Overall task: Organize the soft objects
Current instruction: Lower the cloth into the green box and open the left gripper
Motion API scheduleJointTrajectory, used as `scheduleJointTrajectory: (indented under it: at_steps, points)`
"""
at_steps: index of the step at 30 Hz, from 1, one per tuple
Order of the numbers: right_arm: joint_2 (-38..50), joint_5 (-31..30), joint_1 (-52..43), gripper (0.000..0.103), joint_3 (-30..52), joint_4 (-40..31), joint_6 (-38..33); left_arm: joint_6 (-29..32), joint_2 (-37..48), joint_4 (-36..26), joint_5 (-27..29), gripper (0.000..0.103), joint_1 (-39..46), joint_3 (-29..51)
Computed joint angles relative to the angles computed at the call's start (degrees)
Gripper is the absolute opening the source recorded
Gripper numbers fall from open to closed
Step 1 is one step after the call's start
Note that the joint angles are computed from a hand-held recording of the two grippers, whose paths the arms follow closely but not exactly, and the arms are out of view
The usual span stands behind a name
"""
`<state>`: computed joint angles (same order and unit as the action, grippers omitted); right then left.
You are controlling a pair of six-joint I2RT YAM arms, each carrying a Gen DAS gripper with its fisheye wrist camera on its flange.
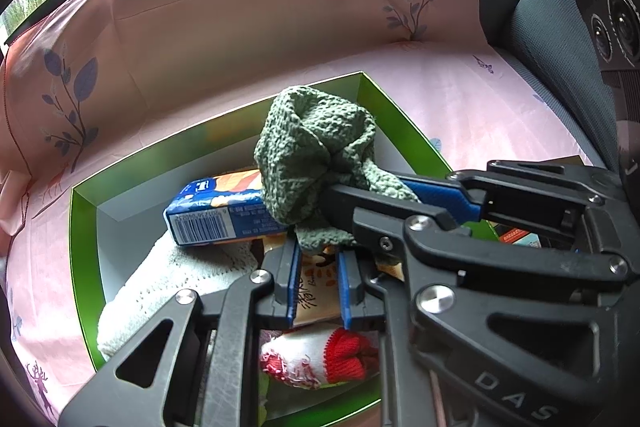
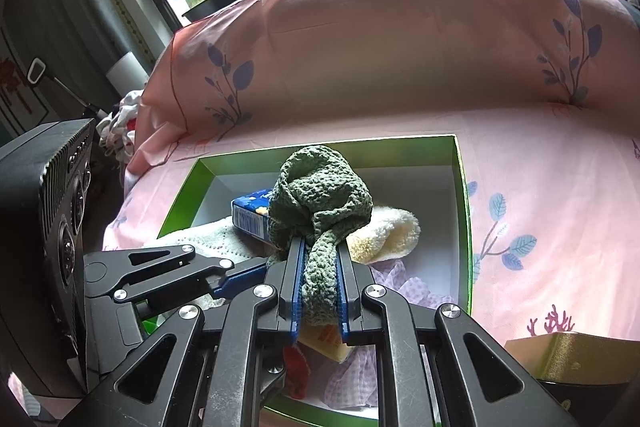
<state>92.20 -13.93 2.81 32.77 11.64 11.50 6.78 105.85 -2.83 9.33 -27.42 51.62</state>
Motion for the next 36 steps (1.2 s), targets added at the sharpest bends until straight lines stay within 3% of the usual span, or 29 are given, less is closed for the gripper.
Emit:
scheduleJointTrajectory:
  at_steps: [31, 36]
  points:
    - [1.88, 1.64, 0.98, 0.015, 0.31, 0.64, 2.06, 0.57, 0.48, -0.37, -1.26, 0.017, 0.13, 0.1]
    - [1.94, 3.31, 1.21, 0.033, 0.44, 0.07, 2.88, 0.85, -0.27, 0.37, -2.93, 0.027, -0.32, -0.9]
